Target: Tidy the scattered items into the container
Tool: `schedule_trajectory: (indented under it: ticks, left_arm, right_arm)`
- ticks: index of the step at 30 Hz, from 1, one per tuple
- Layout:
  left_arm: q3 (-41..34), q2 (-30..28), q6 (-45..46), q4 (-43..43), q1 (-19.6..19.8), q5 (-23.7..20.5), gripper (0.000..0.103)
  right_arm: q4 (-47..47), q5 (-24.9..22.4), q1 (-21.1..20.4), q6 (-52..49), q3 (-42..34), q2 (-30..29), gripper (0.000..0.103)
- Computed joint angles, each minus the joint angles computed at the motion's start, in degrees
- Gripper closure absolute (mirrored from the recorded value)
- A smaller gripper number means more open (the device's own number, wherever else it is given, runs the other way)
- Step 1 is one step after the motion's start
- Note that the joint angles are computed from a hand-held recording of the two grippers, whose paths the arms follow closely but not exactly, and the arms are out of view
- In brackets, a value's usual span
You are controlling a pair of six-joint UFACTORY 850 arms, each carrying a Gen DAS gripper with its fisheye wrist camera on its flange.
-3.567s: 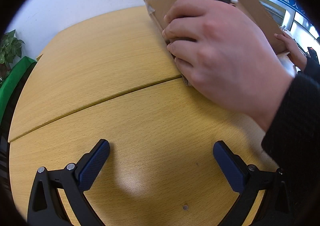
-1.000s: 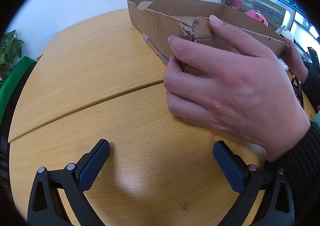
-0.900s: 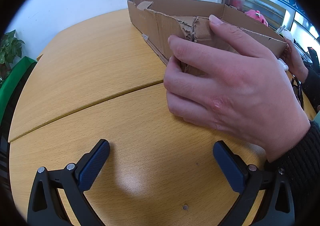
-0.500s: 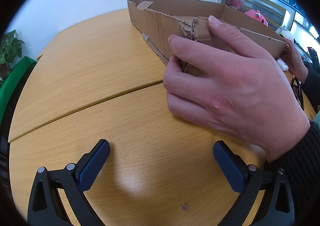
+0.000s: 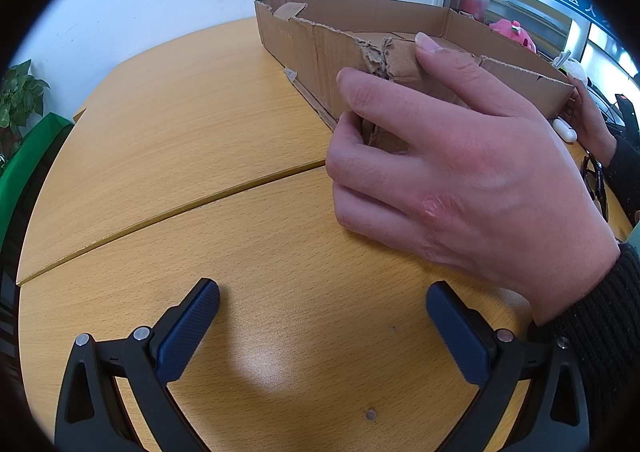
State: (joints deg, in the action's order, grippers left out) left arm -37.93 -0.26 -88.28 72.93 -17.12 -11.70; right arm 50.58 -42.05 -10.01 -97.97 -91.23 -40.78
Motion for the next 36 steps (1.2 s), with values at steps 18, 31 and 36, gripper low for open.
schedule_trajectory:
  ticks: [18,31,36]
  left_arm:
    - [-0.2,-0.3,-0.2,0.4,0.2,0.1,0.0]
    - [-0.3,-0.4,-0.3,0.5,0.4,0.2,0.0]
    - [0.2,0.1,1.3,0.3,0.5,1.2,0.0]
  right_arm:
    - [0.0,-0.1,0.0,0.0,0.0,0.0,0.0]
    - [0.0,-0.1,0.0,0.0,0.0,0.0,0.0]
    - [0.0,-0.1,0.0,0.0,-0.1,0.0,0.0]
